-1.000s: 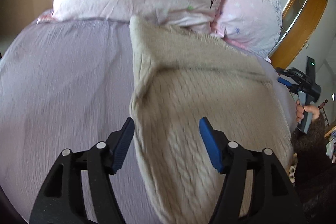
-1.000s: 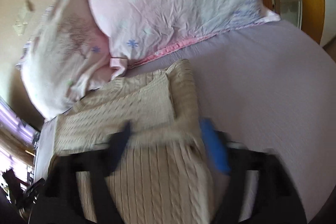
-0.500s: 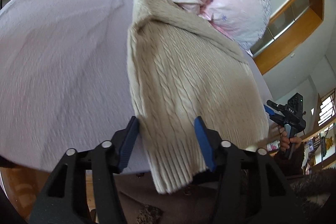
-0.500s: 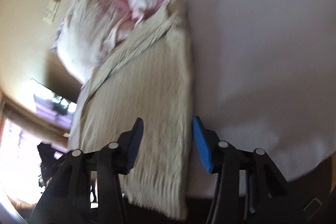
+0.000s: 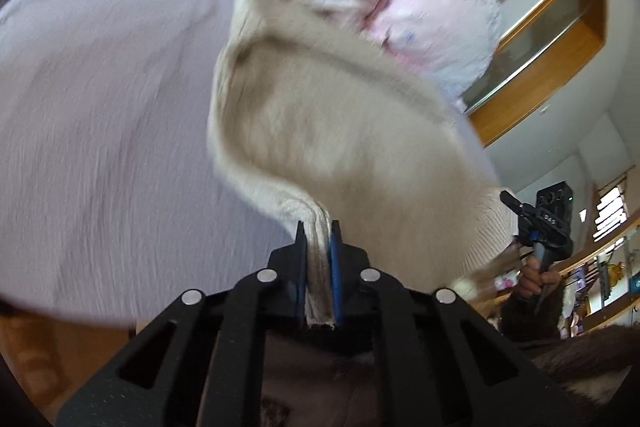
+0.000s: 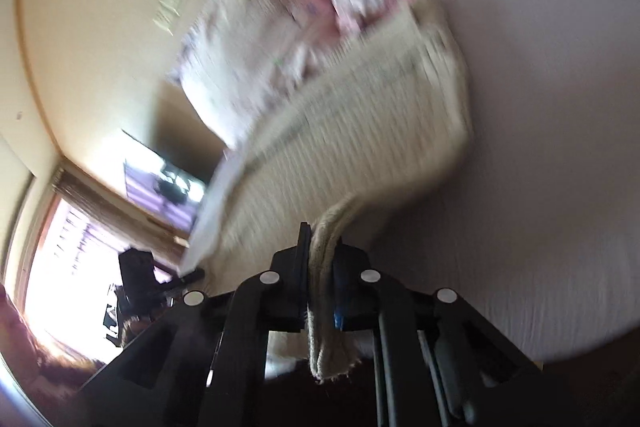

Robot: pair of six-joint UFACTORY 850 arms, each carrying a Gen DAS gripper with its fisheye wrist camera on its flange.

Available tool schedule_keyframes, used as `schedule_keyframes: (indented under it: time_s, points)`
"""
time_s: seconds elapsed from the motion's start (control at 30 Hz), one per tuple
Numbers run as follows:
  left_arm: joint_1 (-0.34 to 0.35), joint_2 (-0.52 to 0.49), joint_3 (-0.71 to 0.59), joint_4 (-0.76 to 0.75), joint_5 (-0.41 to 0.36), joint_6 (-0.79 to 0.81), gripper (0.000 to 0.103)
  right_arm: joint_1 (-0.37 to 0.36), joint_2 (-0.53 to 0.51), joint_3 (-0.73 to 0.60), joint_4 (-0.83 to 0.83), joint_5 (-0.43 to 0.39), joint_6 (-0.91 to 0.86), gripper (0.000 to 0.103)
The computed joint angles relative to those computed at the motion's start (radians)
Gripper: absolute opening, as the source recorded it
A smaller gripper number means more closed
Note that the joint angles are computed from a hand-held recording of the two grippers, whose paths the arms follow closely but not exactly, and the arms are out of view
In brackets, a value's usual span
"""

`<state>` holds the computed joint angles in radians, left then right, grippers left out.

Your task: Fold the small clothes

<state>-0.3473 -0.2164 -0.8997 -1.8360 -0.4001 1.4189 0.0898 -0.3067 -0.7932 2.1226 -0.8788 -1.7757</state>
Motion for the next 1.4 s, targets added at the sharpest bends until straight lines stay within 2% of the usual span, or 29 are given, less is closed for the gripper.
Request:
schedule_keyframes:
  time_s: [0.07,0.13,0.27,0.33,0.37,0.4,0.43,0.47,0.53,0.57,0.6,0.63,0.67,0.7,0.73,0.8,0.9,1.0,1.13,1.23,1.27,1.3,1.33,1.4]
  points:
    - [0.034,-0.016,-0.042,-0.105,-0.053,0.119,0.009,-0.013,0.0,-0.037,0.055,-0.033,-0.026,0.009]
    - [0.062,-0.054,-0.108,-0.148,-0.073,0.167,0.009,-0.023,-0.015,-0.081,0.079,-0.055,-0.024,0.009]
    - [0.102,-0.203,-0.315,-0.173,-0.087,0.147,0.009,-0.038,-0.139,-0.293,0.097,-0.048,0.05,0.009]
    - [0.115,-0.33,-0.489,-0.116,-0.057,0.021,0.009,-0.036,-0.223,-0.419,0.098,-0.014,0.128,0.009]
    - [0.119,-0.381,-0.566,-0.032,-0.033,-0.083,0.009,-0.035,-0.259,-0.476,0.092,0.012,0.17,0.009]
    - [0.118,-0.456,-0.671,0.024,0.025,-0.188,0.009,-0.033,-0.315,-0.558,0.085,0.058,0.237,0.009]
    - [0.119,-0.512,-0.751,0.11,0.049,-0.293,0.009,-0.029,-0.366,-0.636,0.07,0.122,0.31,0.01]
    - [0.119,-0.588,-0.846,0.183,0.083,-0.397,0.009,-0.024,-0.427,-0.729,0.038,0.216,0.414,0.01]
    - [0.128,-0.671,-0.961,0.348,0.082,-0.607,0.009,-0.021,-0.526,-0.869,-0.072,0.321,0.624,0.013]
    - [0.133,-0.696,-0.996,0.406,0.066,-0.697,0.01,-0.021,-0.573,-0.923,-0.113,0.342,0.714,0.015]
    - [0.143,-0.709,-1.017,0.422,0.037,-0.746,0.015,-0.024,-0.597,-0.949,-0.127,0.329,0.763,0.021]
    - [0.147,-0.701,-1.012,0.411,0.036,-0.753,0.018,-0.029,-0.608,-0.958,-0.106,0.301,0.77,0.04]
    - [0.149,-0.677,-0.983,0.379,0.062,-0.718,0.036,-0.032,-0.607,-0.951,-0.062,0.278,0.735,0.051]
    - [0.151,-0.652,-0.946,0.314,0.079,-0.642,0.059,-0.037,-0.589,-0.925,0.011,0.247,0.658,0.084]
    - [0.154,-0.628,-0.915,0.287,0.084,-0.607,0.066,-0.037,-0.562,-0.883,0.099,0.23,0.554,0.102]
    - [0.162,-0.589,-0.858,0.263,0.045,-0.565,0.072,-0.039,-0.51,-0.803,0.22,0.186,0.385,0.102]
    - [0.16,-0.557,-0.81,0.369,0.009,-0.626,0.077,-0.046,-0.467,-0.723,0.267,0.111,0.234,0.102]
    - [0.152,-0.565,-0.815,0.525,-0.029,-0.747,0.077,-0.049,-0.449,-0.663,0.347,0.08,0.113,0.102]
    - [0.137,-0.612,-0.871,0.669,-0.062,-0.893,0.071,-0.065,-0.463,-0.669,0.3,0.071,0.183,0.102]
    - [0.133,-0.635,-0.891,0.635,-0.055,-0.89,0.049,-0.06,-0.459,-0.665,0.314,0.068,0.146,0.102]
    - [0.133,-0.645,-0.899,0.621,-0.049,-0.909,0.032,-0.061,-0.459,-0.664,0.307,0.058,0.141,0.102]
    - [0.142,-0.663,-0.912,0.571,-0.077,-0.918,0.019,-0.056,-0.463,-0.674,0.301,0.06,0.146,0.102]
    - [0.154,-0.678,-0.913,0.478,-0.12,-0.888,0.017,-0.058,-0.466,-0.679,0.286,0.055,0.158,0.102]
    - [0.161,-0.676,-0.896,0.38,-0.144,-0.845,0.014,-0.062,-0.475,-0.691,0.254,0.041,0.194,0.102]
